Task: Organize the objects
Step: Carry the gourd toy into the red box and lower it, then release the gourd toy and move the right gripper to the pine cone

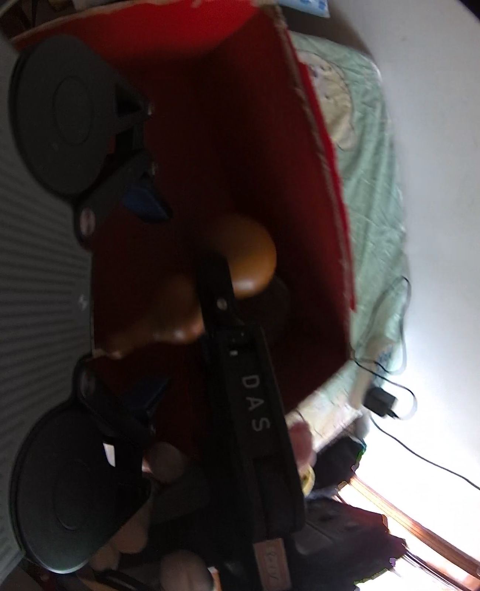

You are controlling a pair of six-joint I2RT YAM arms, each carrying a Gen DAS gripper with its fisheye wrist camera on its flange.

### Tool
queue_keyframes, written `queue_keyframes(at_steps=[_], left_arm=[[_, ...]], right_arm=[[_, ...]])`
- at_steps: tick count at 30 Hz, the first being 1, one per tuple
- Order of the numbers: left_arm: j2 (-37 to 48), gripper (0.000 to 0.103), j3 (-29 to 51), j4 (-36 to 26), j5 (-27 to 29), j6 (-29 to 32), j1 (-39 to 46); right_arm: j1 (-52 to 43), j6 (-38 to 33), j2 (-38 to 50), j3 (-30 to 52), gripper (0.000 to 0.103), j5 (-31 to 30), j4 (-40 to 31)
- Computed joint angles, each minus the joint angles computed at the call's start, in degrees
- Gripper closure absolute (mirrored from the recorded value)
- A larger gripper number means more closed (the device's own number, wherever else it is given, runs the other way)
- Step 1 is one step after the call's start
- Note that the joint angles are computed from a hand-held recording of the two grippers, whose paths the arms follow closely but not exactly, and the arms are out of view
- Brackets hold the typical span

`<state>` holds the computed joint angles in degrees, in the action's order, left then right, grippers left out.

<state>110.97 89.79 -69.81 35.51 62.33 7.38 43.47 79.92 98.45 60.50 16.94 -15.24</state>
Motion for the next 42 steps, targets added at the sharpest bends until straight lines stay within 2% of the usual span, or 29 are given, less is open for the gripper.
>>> queue_keyframes(at_steps=[2, 6, 9, 13, 20, 25, 29, 34, 37, 42], left_arm=[[0.1, 0.015, -0.4, 0.3, -0.9, 1.4, 0.9], [-0.6, 0.015, -1.6, 1.7, -0.8, 2.3, 1.4], [-2.1, 0.015, -4.0, 5.1, -1.6, 1.3, 1.2], [-3.4, 0.015, -5.5, 8.4, -3.4, -2.2, 0.4], [-10.4, 0.015, -12.9, 15.8, -5.6, -2.7, 2.7], [-14.9, 0.015, -15.7, 17.4, -4.9, -2.8, 6.0], [-18.6, 0.015, -17.4, 17.5, -4.2, -3.0, 8.9], [-25.6, 0.015, -23.0, 21.1, -6.5, -6.6, 8.9], [-30.1, 0.015, -26.1, 22.6, -7.2, -7.9, 9.0], [-36.5, 0.012, -29.5, 21.2, -7.0, -7.4, 10.9]], right_arm=[[0.1, -0.2, 1.6, 2.5, 0.069, -0.1, -3.8], [-0.1, -1.2, 2.5, 3.9, 0.069, 0.3, -6.4], [0.2, -0.7, 2.8, 4.8, 0.069, 1.8, -9.0], [0.7, -1.4, 2.0, 4.1, 0.069, 2.9, -9.2], [3.1, -0.1, -0.6, 0.2, 0.069, 6.7, -5.0], [8.4, 2.9, -5.1, -4.1, 0.069, 13.7, -2.0], [15.2, 4.6, -7.5, -4.2, 0.069, 23.3, -4.7], [22.1, 5.8, -8.2, -2.4, 0.069, 33.3, -9.0], [24.7, 5.5, -8.2, -2.1, 0.069, 36.2, -10.4], [29.2, 7.4, -10.8, -4.7, 0.068, 39.0, -10.8]])
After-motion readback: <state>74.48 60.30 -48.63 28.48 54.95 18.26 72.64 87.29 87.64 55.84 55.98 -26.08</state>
